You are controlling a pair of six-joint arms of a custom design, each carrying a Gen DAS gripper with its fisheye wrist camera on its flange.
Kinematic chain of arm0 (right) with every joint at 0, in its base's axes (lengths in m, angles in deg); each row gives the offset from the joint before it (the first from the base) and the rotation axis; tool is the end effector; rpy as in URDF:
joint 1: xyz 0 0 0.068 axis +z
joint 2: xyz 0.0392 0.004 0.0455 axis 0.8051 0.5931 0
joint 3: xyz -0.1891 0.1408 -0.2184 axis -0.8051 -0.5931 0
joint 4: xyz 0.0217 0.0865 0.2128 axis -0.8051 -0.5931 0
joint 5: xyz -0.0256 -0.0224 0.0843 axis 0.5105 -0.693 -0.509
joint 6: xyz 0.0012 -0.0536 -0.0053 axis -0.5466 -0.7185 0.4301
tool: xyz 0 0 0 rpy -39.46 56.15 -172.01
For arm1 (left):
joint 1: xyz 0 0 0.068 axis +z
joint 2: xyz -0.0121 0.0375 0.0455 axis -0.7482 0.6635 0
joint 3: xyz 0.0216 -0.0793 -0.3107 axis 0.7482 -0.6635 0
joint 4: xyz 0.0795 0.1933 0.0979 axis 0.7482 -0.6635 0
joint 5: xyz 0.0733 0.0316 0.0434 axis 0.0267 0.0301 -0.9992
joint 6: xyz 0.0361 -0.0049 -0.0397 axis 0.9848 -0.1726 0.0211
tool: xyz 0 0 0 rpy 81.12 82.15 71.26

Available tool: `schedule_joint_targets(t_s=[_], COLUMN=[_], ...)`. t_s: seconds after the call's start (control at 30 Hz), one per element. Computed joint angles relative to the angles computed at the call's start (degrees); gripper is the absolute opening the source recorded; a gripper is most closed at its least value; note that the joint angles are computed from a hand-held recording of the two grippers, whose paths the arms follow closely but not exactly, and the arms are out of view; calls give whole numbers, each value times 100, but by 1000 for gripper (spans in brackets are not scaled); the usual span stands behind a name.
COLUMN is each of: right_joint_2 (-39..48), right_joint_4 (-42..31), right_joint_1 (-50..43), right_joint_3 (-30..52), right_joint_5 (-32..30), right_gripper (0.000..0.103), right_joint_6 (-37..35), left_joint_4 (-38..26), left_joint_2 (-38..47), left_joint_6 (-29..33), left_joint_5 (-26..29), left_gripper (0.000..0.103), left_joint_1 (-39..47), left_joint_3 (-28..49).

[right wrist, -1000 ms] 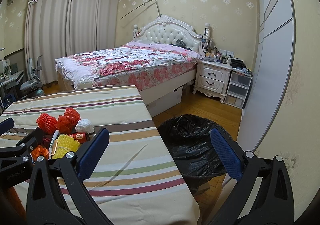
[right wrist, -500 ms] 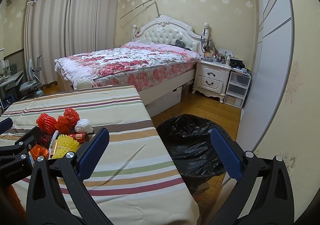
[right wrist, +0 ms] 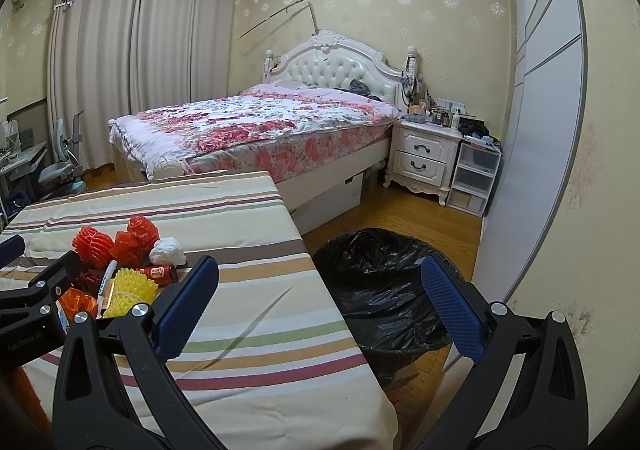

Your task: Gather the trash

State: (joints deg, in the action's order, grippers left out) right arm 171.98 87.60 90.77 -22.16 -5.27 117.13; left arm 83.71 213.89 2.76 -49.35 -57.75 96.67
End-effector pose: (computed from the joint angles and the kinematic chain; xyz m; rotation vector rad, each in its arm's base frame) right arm 0.2409 0.1461 0.0717 0.4240 1.9786 -0.3353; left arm 0.3156 -0.0573 0.0695 0.4203 2.0706 -0.1741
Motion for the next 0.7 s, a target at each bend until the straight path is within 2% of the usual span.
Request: schedule_joint_targets(t_s=[0.7], right_joint_2=[-10], right_joint_4=[28], right_joint_1=[86], right_joint_3=[-145], right_joint_5=[30], right_gripper=[99], right_joint_6=[134], left_joint_4=[7], left_joint_2=[-13], left_joint_6=[-27], left_joint_5=[-6], left_gripper=[98], left_joint_1=[-4], left_joint_3=[-20])
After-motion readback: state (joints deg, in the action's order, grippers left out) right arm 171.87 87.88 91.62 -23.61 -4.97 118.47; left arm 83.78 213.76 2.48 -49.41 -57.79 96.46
